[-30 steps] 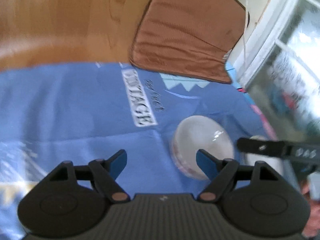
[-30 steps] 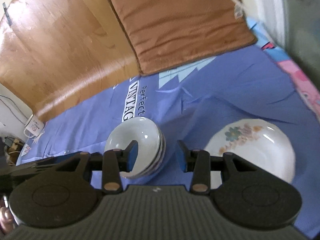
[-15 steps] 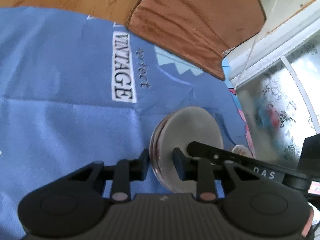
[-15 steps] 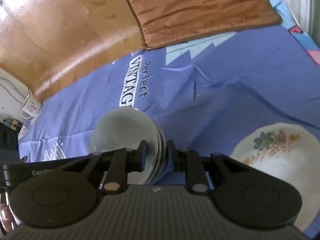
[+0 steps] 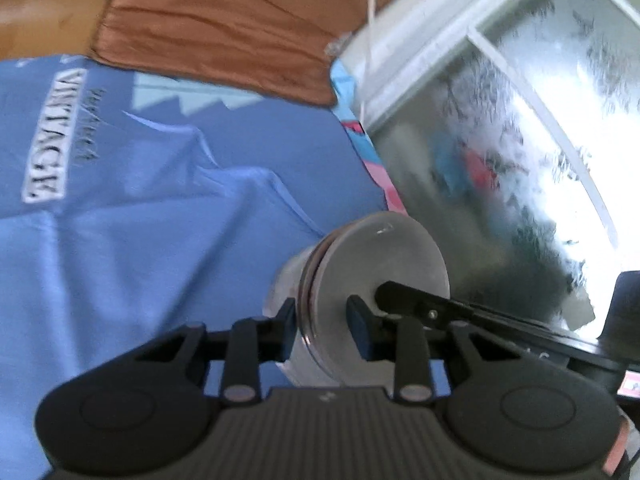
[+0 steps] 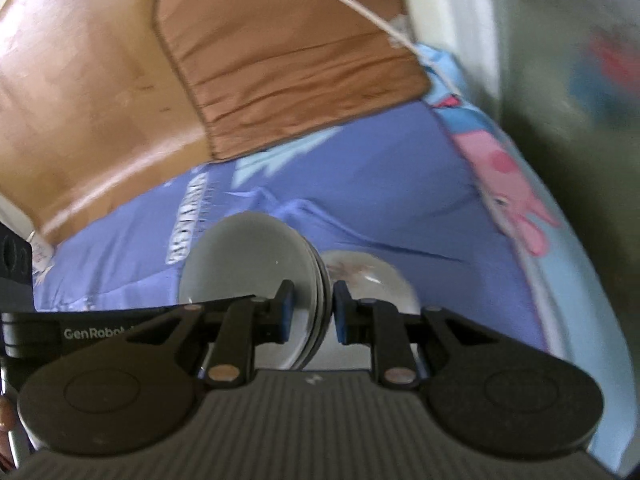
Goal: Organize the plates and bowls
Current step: 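Lower the bowl stack onto the plate stack and open both grippers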
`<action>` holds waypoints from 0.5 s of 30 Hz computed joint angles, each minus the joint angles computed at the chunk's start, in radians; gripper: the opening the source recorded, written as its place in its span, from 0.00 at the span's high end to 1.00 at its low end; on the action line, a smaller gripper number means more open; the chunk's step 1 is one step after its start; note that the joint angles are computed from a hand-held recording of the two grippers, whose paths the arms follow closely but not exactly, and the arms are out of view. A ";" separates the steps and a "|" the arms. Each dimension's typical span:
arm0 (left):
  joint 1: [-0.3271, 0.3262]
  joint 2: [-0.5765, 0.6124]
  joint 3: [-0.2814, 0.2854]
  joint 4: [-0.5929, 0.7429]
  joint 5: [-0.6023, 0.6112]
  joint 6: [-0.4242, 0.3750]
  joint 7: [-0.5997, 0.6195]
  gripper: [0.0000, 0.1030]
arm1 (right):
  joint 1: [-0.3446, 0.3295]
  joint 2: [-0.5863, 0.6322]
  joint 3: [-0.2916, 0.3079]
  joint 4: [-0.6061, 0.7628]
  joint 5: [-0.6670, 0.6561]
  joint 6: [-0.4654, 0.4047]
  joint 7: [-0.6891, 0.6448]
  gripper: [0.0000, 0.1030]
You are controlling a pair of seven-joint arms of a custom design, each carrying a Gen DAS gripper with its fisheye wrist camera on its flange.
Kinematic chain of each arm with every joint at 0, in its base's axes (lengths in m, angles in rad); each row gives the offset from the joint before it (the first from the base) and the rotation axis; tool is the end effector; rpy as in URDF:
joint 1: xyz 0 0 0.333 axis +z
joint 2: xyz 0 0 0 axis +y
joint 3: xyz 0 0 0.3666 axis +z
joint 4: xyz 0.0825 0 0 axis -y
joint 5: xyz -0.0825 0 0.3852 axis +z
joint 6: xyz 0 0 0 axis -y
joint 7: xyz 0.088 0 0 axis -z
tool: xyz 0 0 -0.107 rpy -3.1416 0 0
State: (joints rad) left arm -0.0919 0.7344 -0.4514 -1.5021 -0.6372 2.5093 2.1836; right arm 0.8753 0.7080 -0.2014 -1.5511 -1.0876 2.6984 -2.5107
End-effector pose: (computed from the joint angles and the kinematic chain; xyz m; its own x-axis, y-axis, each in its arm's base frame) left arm 0.7038 -0.3230 0.3351 -0.5348 -0.6423 0.5490 -0.8389 0.3253 -0.4364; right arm 0.5568 0.5253 0.3076 -0.3257 -0.8561 -0.4012 -0.5821 0.5159 -0.6285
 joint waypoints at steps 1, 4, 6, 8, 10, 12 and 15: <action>-0.019 0.003 0.011 0.000 0.017 0.008 -0.009 0.72 | 0.006 -0.005 -0.005 -0.016 -0.004 0.000 0.019 0.78; -0.055 -0.006 0.033 -0.029 0.058 0.079 -0.039 0.63 | 0.011 0.009 -0.004 -0.015 -0.007 -0.030 0.009 0.78; -0.018 -0.015 -0.006 -0.048 0.038 0.084 -0.010 0.56 | 0.043 0.035 -0.001 0.036 0.005 -0.171 -0.053 0.68; 0.000 -0.049 -0.021 -0.098 0.020 0.148 0.021 0.49 | 0.075 0.040 -0.011 0.055 -0.042 -0.245 -0.059 0.64; 0.043 -0.087 -0.061 -0.163 -0.017 0.223 0.095 0.49 | 0.099 0.039 -0.013 0.066 -0.088 -0.312 -0.034 0.64; 0.089 -0.116 -0.099 -0.216 -0.063 0.268 0.156 0.49 | 0.126 0.037 -0.010 0.070 -0.135 -0.378 0.007 0.64; 0.131 -0.166 -0.134 -0.314 -0.124 0.373 0.245 0.49 | 0.163 0.031 0.004 0.058 -0.209 -0.436 0.122 0.64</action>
State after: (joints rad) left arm 0.0394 0.5682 -0.5858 -1.8163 -0.7609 2.8818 2.4287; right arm 1.0382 0.7394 -0.1978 -1.4929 -1.2969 2.2625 -2.3891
